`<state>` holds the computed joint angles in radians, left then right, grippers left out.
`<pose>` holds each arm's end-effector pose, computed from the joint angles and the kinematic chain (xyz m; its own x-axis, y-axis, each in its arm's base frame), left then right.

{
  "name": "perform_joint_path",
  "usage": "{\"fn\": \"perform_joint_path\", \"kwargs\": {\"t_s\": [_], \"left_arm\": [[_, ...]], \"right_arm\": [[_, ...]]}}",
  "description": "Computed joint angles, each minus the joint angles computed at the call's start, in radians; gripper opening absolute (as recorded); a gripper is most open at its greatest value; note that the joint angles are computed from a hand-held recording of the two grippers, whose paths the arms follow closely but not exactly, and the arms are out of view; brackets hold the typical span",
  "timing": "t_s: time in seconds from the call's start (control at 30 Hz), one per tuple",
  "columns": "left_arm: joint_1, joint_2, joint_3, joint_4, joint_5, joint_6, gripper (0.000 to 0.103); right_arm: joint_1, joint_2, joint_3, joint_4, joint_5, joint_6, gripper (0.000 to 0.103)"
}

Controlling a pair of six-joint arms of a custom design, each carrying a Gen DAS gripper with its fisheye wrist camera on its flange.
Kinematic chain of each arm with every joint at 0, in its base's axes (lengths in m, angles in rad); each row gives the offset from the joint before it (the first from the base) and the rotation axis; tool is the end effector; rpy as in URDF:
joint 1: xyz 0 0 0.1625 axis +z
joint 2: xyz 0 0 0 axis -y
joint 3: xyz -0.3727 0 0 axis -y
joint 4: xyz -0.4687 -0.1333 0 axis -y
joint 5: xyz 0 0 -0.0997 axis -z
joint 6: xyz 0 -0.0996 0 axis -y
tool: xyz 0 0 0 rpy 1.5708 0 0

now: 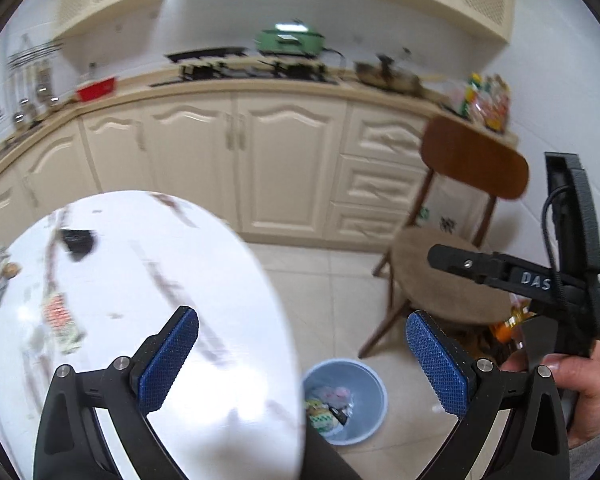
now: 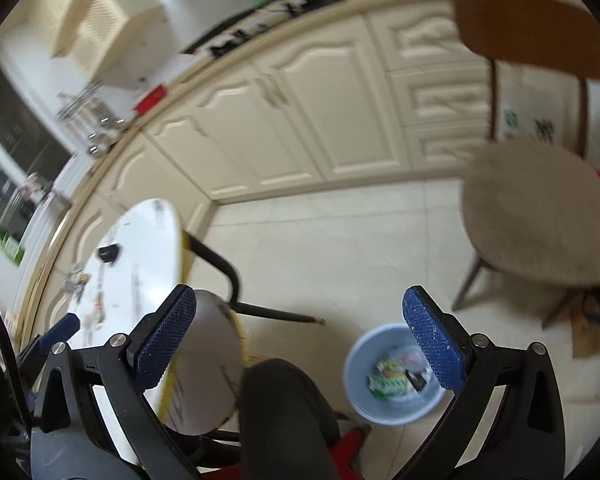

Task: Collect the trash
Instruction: 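Swing both tools back toward the table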

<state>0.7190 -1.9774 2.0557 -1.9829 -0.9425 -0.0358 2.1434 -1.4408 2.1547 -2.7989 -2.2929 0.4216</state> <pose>-0.2051 -0.4345 0.4247 -0.7028 0.4593 -0.5432 0.6862 0.6391 -0.3473 0.3418 -0.4057 0.2091 -0.9293 0.1778 0.3238 -0.1003 0.7223 -0.6843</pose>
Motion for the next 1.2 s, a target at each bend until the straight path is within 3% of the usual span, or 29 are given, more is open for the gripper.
{"fn": "perform_joint_path", "kwargs": {"t_s": [0.37, 0.57, 0.73, 0.93, 1.03, 1.2], "left_arm": [[-0.053, -0.306, 0.030, 0.154, 0.216, -0.111, 0.102], [-0.068, -0.413, 0.028, 0.281, 0.322, -0.201, 0.102], [-0.063, -0.475, 0.022, 0.419, 0.368, -0.305, 0.102], [-0.013, -0.455, 0.006, 0.415, 0.368, -0.318, 0.102], [0.070, -0.339, -0.022, 0.270, 0.343, -0.225, 0.102], [0.200, -0.169, -0.095, 0.156, 0.288, -0.099, 0.102]], "right_arm": [[0.126, 0.336, -0.314, -0.022, 0.049, -0.149, 0.103], [0.173, 0.496, -0.477, 0.018, 0.070, -0.222, 0.103], [0.204, 0.592, -0.577, 0.026, 0.073, -0.285, 0.103], [0.220, 0.680, -0.668, 0.056, 0.062, -0.352, 0.103], [0.214, 0.720, -0.709, 0.090, 0.059, -0.367, 0.103], [0.191, 0.776, -0.756, 0.164, 0.061, -0.372, 0.103]]}}
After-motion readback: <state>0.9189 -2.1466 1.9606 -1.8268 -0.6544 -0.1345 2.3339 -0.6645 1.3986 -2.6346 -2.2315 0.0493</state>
